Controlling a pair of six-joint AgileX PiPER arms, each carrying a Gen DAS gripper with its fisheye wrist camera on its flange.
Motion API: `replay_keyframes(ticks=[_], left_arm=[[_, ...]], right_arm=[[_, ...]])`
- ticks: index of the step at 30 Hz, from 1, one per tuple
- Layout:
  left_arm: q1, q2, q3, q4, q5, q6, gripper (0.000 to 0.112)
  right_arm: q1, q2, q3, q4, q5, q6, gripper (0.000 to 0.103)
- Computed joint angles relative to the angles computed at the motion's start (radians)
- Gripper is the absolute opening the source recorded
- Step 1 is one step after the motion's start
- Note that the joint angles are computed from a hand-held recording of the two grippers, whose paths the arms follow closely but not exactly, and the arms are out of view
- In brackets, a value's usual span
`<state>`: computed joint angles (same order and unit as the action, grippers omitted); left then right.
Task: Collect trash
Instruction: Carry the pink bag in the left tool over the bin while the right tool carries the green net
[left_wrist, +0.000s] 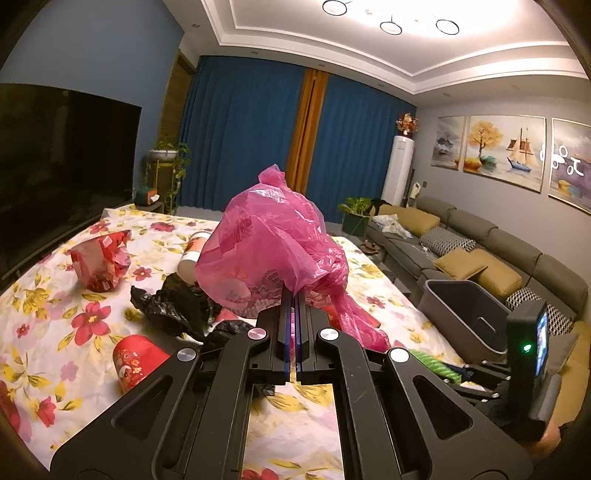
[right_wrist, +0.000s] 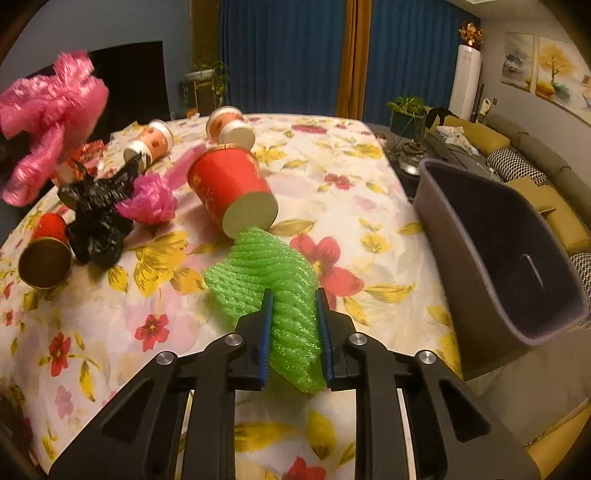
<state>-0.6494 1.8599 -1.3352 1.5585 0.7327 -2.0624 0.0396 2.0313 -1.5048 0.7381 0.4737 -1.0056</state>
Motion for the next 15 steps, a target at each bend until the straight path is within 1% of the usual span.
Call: replay_keyframes(ticks=[6, 10, 15], left_arm=[[-0.029, 0.005, -0.021, 0.007, 0.004, 0.023, 0.000], [-0.046, 0.009, -0.036, 0.011, -0.004, 0.031, 0.000], [-0.068, 0.027, -0.080, 0.003, -0.016, 0.066, 0.000]], right_arm=[[-0.050, -0.087, 0.075, 0.212, 0.011, -0.190, 0.022], [-0.088, -0.144, 0.123, 0.351, 0.033, -0.315, 0.022], [-0.126, -0.190, 0.154, 0.448, 0.055, -0.395, 0.022]])
